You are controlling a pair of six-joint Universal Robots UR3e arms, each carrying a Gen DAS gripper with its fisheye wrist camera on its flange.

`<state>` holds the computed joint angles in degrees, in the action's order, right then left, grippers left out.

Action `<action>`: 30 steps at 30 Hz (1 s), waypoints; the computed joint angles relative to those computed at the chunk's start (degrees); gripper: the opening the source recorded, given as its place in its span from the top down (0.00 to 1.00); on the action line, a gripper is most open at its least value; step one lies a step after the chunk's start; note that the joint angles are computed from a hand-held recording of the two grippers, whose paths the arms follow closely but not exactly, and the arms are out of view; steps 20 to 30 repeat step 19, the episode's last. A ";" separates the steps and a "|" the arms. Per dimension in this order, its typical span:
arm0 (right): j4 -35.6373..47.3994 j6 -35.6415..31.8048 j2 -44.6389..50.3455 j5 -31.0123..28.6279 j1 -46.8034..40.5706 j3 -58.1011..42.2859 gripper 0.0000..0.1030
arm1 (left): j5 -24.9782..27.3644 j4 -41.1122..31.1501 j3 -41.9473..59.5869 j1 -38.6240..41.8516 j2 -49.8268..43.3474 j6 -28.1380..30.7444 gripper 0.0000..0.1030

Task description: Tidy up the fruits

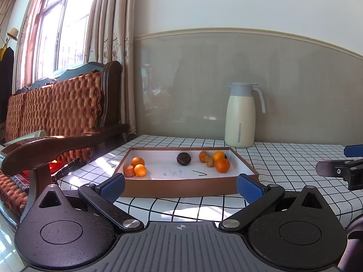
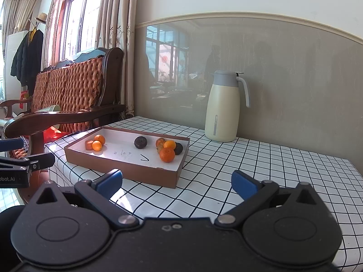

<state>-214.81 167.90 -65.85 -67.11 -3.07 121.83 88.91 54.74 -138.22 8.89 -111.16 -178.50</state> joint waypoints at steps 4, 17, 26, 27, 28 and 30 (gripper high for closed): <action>0.04 -0.02 -0.04 -0.05 0.04 0.02 0.06 | -0.78 0.25 -0.42 0.74 0.27 -0.24 0.00; 0.03 0.08 0.13 0.11 -0.30 -0.19 0.06 | -3.57 5.54 -1.78 2.34 -1.65 -1.78 0.00; -0.02 0.11 0.15 0.15 -0.30 -0.16 0.06 | -2.81 5.45 -1.50 1.83 -1.81 -1.63 0.00; -0.02 0.11 0.15 0.15 -0.30 -0.16 0.06 | -2.81 5.45 -1.50 1.83 -1.81 -1.63 0.00; -0.02 0.11 0.15 0.15 -0.30 -0.16 0.06 | -2.81 5.45 -1.50 1.83 -1.81 -1.63 0.00; -0.02 0.11 0.15 0.15 -0.30 -0.16 0.06 | -2.81 5.45 -1.50 1.83 -1.81 -1.63 0.00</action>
